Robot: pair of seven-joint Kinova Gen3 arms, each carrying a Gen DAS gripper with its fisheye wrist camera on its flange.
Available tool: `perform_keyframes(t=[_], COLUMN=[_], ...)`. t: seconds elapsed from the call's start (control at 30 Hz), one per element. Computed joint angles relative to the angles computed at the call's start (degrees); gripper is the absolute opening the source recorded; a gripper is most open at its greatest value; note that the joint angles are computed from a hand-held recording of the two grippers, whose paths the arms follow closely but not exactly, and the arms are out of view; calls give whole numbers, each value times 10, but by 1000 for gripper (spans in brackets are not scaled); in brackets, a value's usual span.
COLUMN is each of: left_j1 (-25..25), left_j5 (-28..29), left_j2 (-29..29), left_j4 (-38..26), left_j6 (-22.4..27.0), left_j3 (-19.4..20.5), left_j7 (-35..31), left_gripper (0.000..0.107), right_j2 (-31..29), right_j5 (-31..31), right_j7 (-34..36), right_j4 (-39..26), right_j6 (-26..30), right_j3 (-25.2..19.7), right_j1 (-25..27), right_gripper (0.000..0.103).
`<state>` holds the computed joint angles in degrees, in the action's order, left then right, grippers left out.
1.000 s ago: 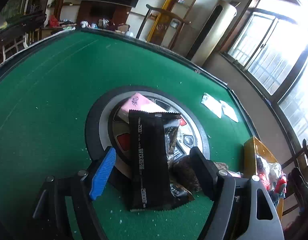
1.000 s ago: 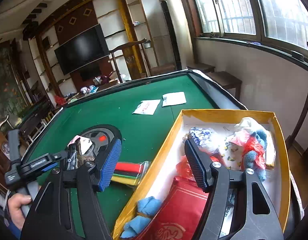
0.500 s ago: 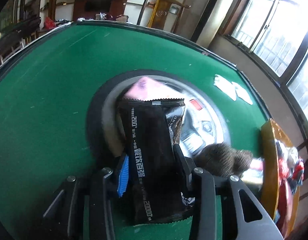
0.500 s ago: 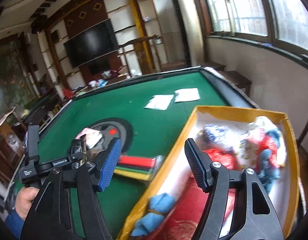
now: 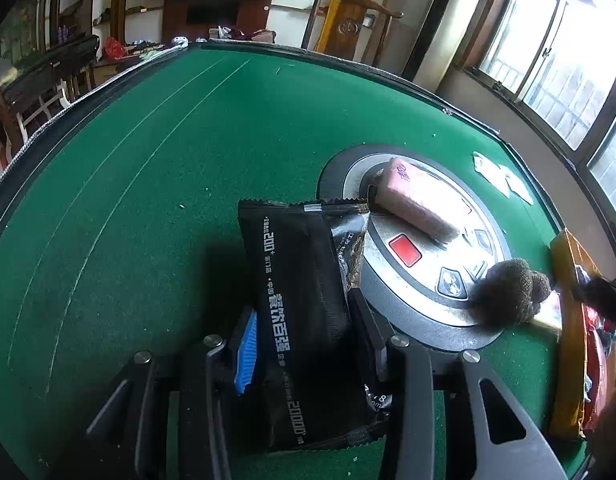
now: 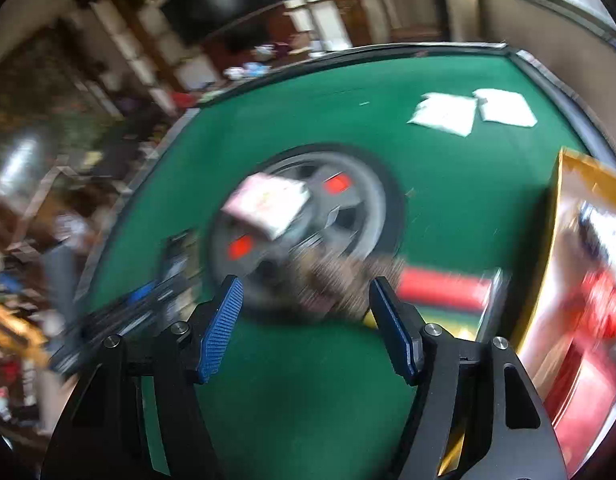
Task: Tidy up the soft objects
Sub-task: 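Grasp the black snack bag with the left gripper while the right grasps the knitted sock bundle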
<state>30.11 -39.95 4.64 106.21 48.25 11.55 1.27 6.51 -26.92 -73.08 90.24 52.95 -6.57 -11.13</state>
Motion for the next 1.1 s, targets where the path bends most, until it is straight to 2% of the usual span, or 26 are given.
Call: perform_keyframes(t=[0.07,0.13,0.2,0.3,0.4,0.47,0.57,0.67,0.77,0.9,1.0,1.1], left_j1=[-5,-11,-15,-19,-20,-20,-19,-16,-11,-5,0,8], left_j5=[6,11,15,19,18,16,11,5,-1,-5,-9,-16], left_j2=[-7,-11,-14,-14,-15,-14,-14,-12,-7,-3,1,7], left_j4=[8,13,14,13,12,12,13,11,7,3,-2,-8], left_j6=[-15,-26,-28,-28,-26,-24,-22,-17,-9,-1,7,19], left_j3=[-3,-3,-1,1,2,3,4,6,7,6,5,5], left_j7=[0,0,-2,-4,0,0,2,6,10,11,12,12], left_gripper=[42,42,42,42,42,42,42,42,43,43,43,43], right_j2=[45,72,82,89,81,48,-5,-15,9,24,19,1], right_j5=[47,67,50,18,-6,23,93,139,121,154,156,138], right_j7=[-40,-60,-66,-45,-10,-3,-12,-74,-120,-161,-154,-119], right_j4=[-45,-59,-66,-71,-39,-17,13,33,22,36,74,100], right_j6=[22,16,30,89,127,106,36,-24,-28,-57,-115,-147], right_j3=[26,19,-20,-96,-166,-168,-115,-84,-113,-118,-106,-108], right_j1=[-42,-42,0,76,119,101,25,-25,1,-14,-28,-15], right_gripper=[66,66,67,67,67,67,66,66,67,67,66,65])
